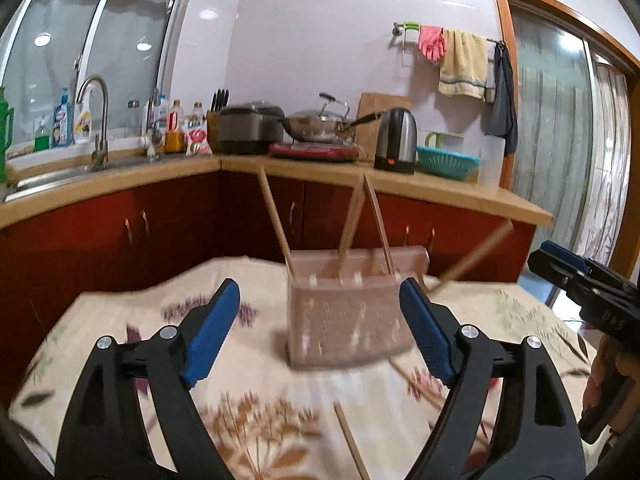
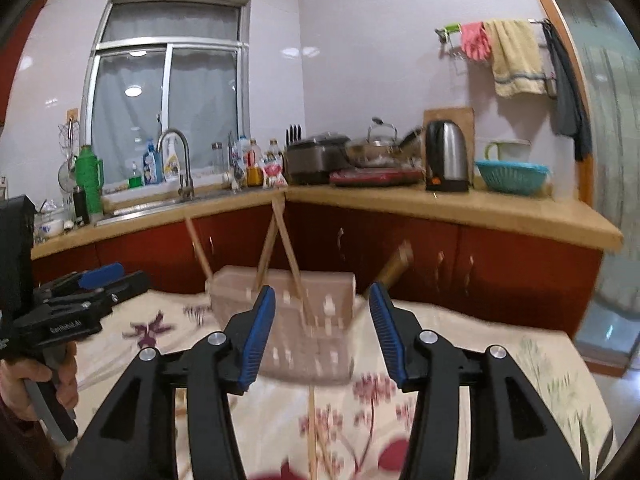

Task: Organize utensils
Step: 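Move both open grippers back down to the loose chopsticks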

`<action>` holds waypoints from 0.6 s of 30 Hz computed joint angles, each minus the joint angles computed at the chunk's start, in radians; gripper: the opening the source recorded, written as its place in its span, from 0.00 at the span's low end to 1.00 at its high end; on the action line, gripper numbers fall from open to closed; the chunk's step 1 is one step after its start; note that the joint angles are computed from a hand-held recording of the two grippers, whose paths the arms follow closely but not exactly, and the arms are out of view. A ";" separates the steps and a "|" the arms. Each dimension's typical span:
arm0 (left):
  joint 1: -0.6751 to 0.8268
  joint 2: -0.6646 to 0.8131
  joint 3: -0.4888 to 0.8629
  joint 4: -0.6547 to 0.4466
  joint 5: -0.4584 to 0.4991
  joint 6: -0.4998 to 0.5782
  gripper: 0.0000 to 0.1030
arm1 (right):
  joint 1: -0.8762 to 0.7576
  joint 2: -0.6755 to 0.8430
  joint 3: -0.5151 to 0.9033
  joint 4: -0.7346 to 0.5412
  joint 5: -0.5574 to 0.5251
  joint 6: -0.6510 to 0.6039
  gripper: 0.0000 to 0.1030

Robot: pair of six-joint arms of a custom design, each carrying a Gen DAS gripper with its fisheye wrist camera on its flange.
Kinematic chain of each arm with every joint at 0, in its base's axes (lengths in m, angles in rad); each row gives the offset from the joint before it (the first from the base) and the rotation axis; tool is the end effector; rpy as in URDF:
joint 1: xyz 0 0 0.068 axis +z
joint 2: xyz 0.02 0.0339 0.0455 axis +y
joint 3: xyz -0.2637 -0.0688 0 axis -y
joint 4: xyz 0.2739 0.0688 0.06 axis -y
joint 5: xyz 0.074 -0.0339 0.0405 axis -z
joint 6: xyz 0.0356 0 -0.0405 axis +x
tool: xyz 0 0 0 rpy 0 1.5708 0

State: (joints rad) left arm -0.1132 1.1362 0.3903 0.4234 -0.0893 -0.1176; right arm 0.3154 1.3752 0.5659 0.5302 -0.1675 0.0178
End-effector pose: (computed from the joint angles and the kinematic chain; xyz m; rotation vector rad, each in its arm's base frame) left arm 0.2534 -0.0256 0.1762 -0.0650 1.8915 -0.0729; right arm 0.2891 0.1006 0.1853 -0.3921 1.8218 0.3864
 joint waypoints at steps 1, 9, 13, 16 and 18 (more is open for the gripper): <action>-0.016 -0.025 -0.038 -0.006 -0.008 -0.016 0.78 | -0.003 -0.014 -0.039 0.006 0.001 0.003 0.48; -0.148 -0.081 -0.223 0.000 -0.141 -0.087 0.78 | -0.003 -0.009 -0.265 0.080 0.021 0.020 0.48; -0.200 -0.039 -0.276 0.023 -0.182 -0.133 0.78 | 0.004 0.061 -0.303 0.123 0.021 0.028 0.44; -0.225 0.009 -0.288 0.039 -0.197 -0.167 0.78 | 0.012 0.126 -0.295 0.120 0.020 0.030 0.38; -0.239 0.043 -0.299 0.054 -0.199 -0.198 0.78 | 0.026 0.169 -0.285 0.118 0.031 0.033 0.36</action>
